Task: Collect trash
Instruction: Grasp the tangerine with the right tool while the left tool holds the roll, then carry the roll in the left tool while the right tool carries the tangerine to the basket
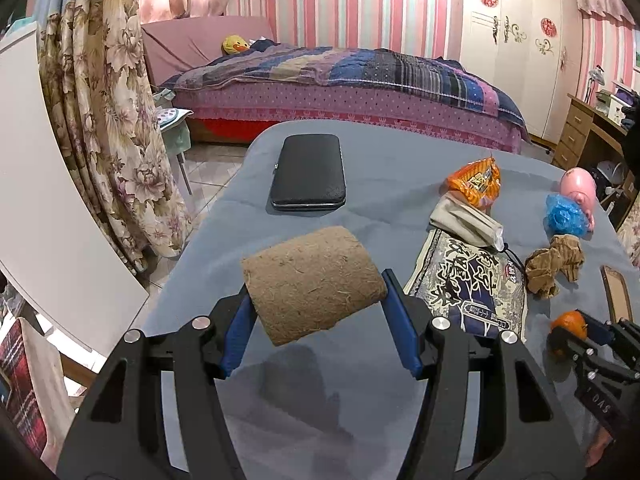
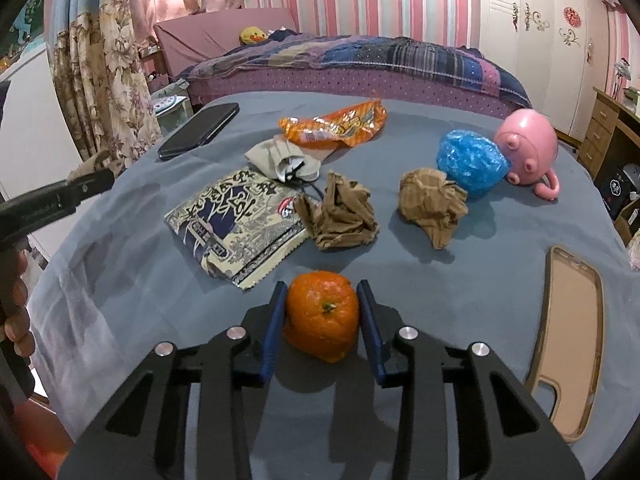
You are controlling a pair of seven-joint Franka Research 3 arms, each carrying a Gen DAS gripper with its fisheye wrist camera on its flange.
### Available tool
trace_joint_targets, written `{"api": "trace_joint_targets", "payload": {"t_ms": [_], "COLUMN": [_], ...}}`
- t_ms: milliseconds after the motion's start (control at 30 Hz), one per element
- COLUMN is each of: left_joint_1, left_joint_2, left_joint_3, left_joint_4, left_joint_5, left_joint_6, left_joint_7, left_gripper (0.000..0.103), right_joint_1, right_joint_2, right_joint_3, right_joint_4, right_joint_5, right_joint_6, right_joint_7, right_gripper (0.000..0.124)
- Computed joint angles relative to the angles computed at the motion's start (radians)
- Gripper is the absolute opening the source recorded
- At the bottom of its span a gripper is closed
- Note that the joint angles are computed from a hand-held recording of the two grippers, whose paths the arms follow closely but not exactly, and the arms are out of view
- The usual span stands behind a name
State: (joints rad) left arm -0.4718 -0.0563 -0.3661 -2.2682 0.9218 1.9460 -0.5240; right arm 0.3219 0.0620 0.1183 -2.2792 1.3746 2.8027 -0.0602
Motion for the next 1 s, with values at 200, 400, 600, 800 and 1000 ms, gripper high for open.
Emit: {"api": "trace_joint_targets", "payload": {"t_ms": [200,400,600,800,1000], "left_joint_1": [0.001,-0.015,-0.057,-0.125,-0.198], "left_joint_2": [0.007,0.056,0.116,0.242,0.44], "left_joint_3": [0.001,-0.001,-0.004,0.014,0.075], "left_joint_4": [0.009,0.066,0.145,0.327,0.596], "left_joint_5": [0.005,0.035,0.106,0.206,0.289], "left_joint_6": [0.01,-0.02,-0.024,-0.029,0.068], "left_joint_7": [0.006,0.032,0.025,0.08,0.174], "left_gripper": [0.059,0.059,0.059,0.059,0.059], "right_joint_1": [-0.005,-0.02,-0.06,-0.138,-0.251], "right_joint_2": [-0.019,-0.035,-0.09,-0.125,-0.098], "right_joint_3": [-0.006,-0.026,-0.067,-0.136,-0.202], "right_joint_4": [0.003,0.013,-0.003,0.017,0.065], "right_joint_5": [0.065,0.108,0.133,0.158,0.167], "right_joint_6": [0.013,0.006,-0.016,-0.056,-0.043], "right_joint_7": [-0.074,-0.115,-0.147,-0.165,-0.216], "right_gripper": [0.035,0.035,0.035,0.035,0.035]}}
